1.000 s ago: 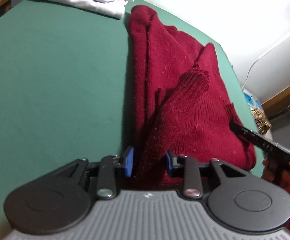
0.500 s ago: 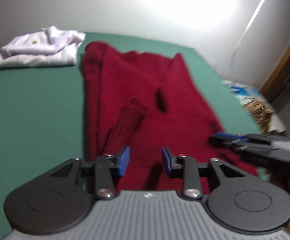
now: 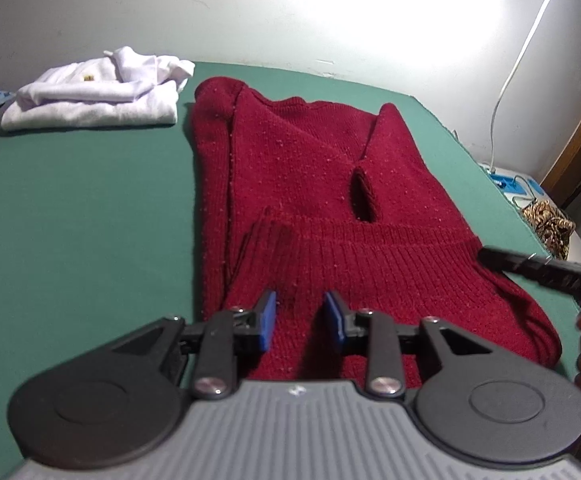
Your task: Fold clothes
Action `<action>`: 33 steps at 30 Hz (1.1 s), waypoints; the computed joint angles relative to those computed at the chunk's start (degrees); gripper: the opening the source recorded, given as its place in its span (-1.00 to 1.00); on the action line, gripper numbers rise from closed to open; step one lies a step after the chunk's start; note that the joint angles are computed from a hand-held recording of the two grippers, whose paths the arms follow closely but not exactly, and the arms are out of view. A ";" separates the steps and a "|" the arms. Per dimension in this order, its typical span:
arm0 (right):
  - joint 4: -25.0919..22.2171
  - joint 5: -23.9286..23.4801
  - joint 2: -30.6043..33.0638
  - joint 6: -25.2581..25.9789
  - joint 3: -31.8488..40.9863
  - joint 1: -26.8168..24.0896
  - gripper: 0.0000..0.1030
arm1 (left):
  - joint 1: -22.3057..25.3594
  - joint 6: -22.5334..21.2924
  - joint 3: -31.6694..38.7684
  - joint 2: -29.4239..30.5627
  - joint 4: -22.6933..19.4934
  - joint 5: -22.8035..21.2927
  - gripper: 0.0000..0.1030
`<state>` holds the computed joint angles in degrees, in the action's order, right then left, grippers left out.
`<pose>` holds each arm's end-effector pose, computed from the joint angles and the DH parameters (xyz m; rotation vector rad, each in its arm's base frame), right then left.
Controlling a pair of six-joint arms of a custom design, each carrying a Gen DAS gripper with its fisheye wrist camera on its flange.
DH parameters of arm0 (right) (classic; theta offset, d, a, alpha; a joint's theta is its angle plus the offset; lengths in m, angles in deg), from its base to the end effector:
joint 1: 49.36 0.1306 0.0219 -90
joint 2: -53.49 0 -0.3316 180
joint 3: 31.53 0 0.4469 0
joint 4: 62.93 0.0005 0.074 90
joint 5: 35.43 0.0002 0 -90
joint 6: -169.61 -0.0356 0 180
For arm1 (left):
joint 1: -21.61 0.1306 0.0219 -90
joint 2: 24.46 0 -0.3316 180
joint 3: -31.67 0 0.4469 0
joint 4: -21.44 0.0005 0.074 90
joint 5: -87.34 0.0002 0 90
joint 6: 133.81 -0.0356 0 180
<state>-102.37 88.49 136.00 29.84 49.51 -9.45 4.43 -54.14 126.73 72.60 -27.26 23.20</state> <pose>0.3993 0.3074 0.3799 0.4793 2.0998 0.2256 0.5458 -0.1855 0.3619 0.7678 2.3024 -0.6060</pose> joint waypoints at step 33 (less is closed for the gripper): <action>-22.93 11.98 10.04 -17.82 11.07 9.16 -0.88 | -3.61 -10.76 -0.46 -2.49 -4.33 -9.19 0.54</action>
